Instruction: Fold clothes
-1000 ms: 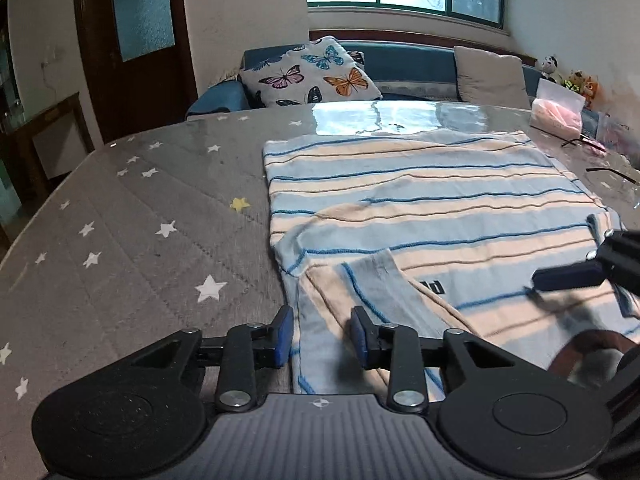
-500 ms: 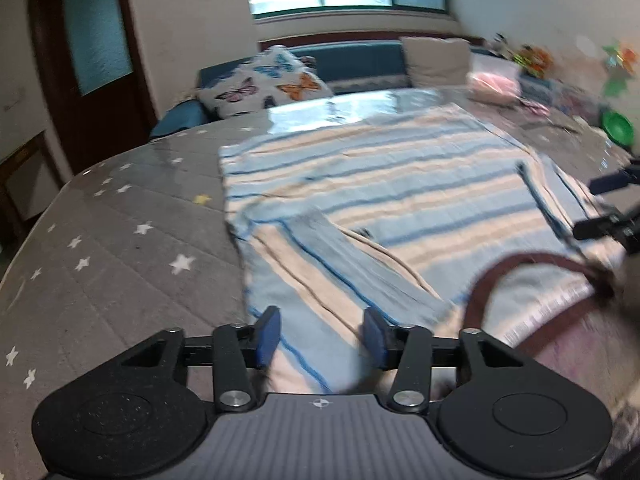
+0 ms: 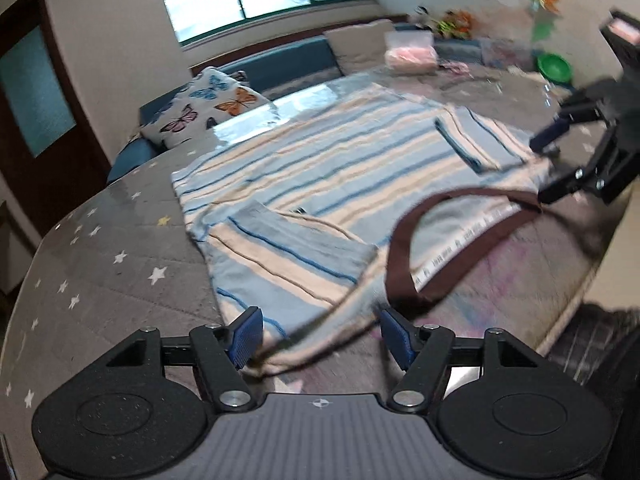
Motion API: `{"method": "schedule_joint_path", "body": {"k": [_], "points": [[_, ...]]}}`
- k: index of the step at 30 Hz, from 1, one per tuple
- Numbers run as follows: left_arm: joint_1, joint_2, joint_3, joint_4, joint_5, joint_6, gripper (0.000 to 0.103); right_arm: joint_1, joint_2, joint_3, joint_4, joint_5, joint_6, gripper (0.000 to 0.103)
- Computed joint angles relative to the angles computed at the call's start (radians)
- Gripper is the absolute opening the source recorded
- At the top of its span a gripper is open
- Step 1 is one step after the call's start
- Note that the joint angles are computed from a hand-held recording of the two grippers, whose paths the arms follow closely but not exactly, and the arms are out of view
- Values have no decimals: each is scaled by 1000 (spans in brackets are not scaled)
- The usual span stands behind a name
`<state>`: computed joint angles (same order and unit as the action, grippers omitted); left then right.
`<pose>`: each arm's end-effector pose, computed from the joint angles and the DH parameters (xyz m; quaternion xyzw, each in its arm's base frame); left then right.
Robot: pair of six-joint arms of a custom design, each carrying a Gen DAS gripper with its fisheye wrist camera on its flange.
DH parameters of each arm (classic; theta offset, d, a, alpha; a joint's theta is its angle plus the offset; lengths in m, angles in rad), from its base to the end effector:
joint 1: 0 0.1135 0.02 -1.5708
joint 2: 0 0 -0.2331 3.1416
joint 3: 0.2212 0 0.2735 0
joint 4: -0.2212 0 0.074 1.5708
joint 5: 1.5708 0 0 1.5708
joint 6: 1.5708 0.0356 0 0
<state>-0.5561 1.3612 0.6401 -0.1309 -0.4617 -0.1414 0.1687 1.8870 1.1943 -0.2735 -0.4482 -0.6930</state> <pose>0.2472 -0.1350 0.1307 0.1089 0.9083 0.0843 0.3950 0.3882 0.0818 0.1235 -0.4488 0.8181 0.1297 0.3353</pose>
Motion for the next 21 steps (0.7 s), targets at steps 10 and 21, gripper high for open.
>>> {"method": "schedule_joint_path", "body": {"k": [10, 21], "points": [[70, 36, -1, 58, 95, 125, 69, -32, 74, 108, -111, -39, -92, 67], [158, 50, 29, 48, 272, 202, 37, -39, 116, 178, -130, -23, -56, 16]]}}
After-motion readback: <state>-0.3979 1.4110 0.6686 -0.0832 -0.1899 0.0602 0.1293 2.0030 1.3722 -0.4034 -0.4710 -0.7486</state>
